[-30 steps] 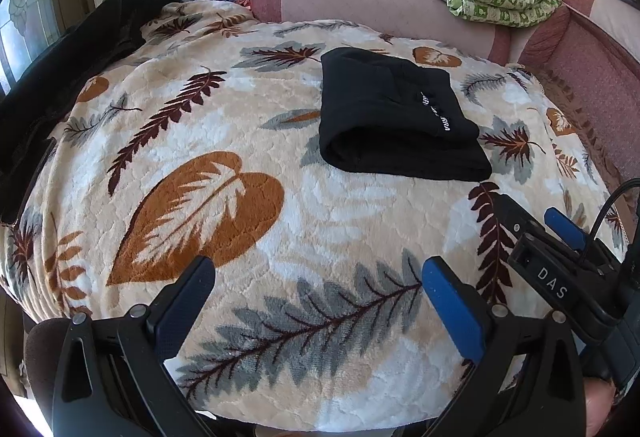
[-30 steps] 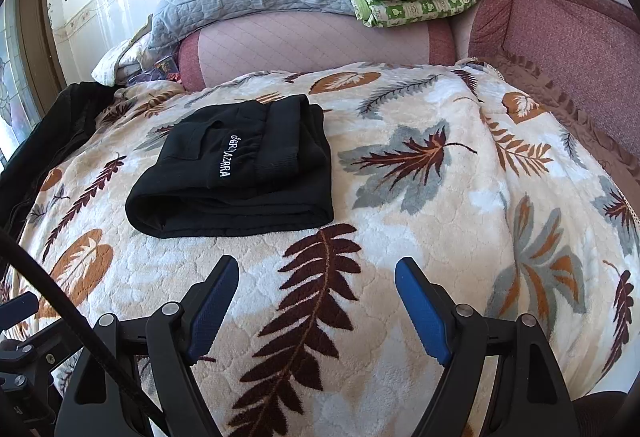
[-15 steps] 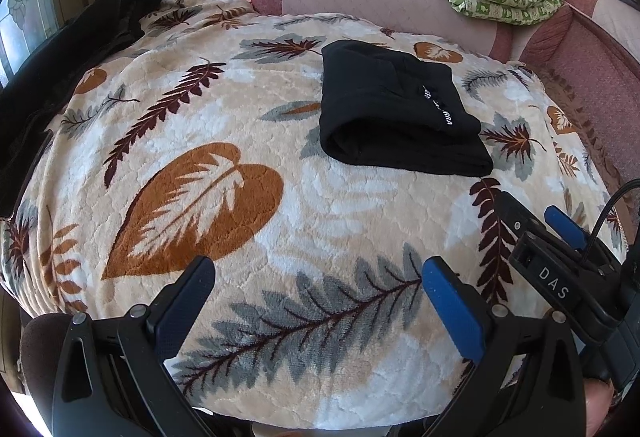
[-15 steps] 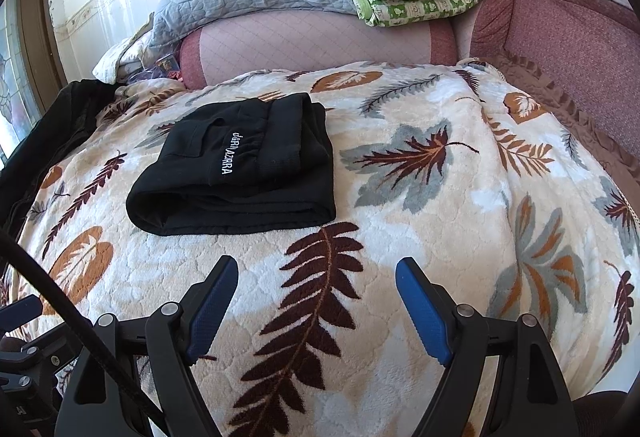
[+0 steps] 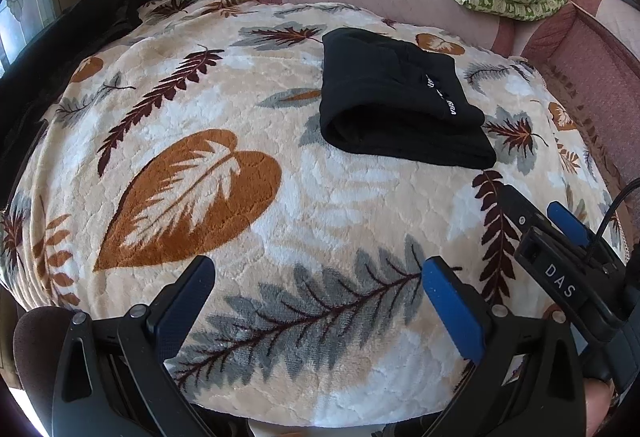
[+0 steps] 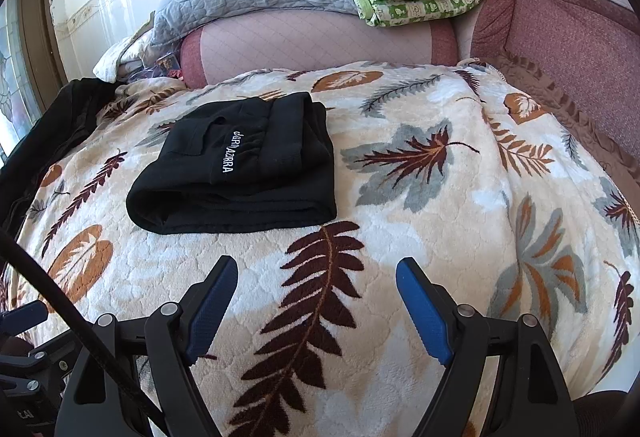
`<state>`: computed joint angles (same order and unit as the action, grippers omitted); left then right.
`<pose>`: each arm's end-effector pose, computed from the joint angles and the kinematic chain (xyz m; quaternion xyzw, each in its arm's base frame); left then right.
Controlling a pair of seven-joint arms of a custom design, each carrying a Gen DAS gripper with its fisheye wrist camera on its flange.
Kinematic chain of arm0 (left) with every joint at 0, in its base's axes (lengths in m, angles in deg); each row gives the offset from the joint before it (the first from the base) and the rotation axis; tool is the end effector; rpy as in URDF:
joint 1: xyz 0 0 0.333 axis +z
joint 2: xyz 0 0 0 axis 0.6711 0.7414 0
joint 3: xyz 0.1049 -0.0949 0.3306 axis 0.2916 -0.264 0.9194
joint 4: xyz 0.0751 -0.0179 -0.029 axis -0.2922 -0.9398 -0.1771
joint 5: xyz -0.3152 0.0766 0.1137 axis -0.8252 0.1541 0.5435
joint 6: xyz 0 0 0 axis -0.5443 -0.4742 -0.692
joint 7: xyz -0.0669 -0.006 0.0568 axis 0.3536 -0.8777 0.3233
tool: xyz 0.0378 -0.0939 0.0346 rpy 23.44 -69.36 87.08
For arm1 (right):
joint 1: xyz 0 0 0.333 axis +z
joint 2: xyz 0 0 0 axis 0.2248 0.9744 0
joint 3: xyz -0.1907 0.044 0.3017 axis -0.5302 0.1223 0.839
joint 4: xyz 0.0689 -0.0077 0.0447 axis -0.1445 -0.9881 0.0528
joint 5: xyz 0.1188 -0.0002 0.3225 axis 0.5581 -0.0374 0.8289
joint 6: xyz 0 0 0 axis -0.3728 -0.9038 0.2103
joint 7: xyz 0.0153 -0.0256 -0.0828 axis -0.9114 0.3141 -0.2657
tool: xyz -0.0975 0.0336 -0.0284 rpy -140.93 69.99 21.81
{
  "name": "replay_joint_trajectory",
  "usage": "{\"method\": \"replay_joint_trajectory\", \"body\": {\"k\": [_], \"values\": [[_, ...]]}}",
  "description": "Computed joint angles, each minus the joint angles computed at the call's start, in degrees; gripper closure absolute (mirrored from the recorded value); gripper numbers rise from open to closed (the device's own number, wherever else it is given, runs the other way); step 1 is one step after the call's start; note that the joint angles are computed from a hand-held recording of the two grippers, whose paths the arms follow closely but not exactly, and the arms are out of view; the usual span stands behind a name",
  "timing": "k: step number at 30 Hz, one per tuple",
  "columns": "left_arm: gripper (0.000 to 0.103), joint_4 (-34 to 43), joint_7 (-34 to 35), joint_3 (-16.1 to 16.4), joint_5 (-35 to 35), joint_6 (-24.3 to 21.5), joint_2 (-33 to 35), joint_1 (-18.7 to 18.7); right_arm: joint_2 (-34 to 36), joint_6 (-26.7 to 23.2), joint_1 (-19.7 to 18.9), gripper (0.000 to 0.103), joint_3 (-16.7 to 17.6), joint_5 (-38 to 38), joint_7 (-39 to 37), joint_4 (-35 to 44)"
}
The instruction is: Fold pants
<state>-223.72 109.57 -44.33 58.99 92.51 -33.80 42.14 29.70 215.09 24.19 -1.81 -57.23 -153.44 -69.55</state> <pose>0.4106 -0.1538 0.4704 -0.6978 0.6582 -0.2256 0.1700 0.4276 0.1882 0.4643 -0.6229 0.6804 -0.2344 0.3069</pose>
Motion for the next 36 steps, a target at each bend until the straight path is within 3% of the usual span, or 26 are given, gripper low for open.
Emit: {"method": "replay_joint_trajectory", "body": {"k": [36], "values": [[0.0,-0.8,2.2,1.0,-2.1,1.2,0.6,-1.0,0.2,-0.2,0.5,0.017,0.1,0.5,-1.1,0.3]]}}
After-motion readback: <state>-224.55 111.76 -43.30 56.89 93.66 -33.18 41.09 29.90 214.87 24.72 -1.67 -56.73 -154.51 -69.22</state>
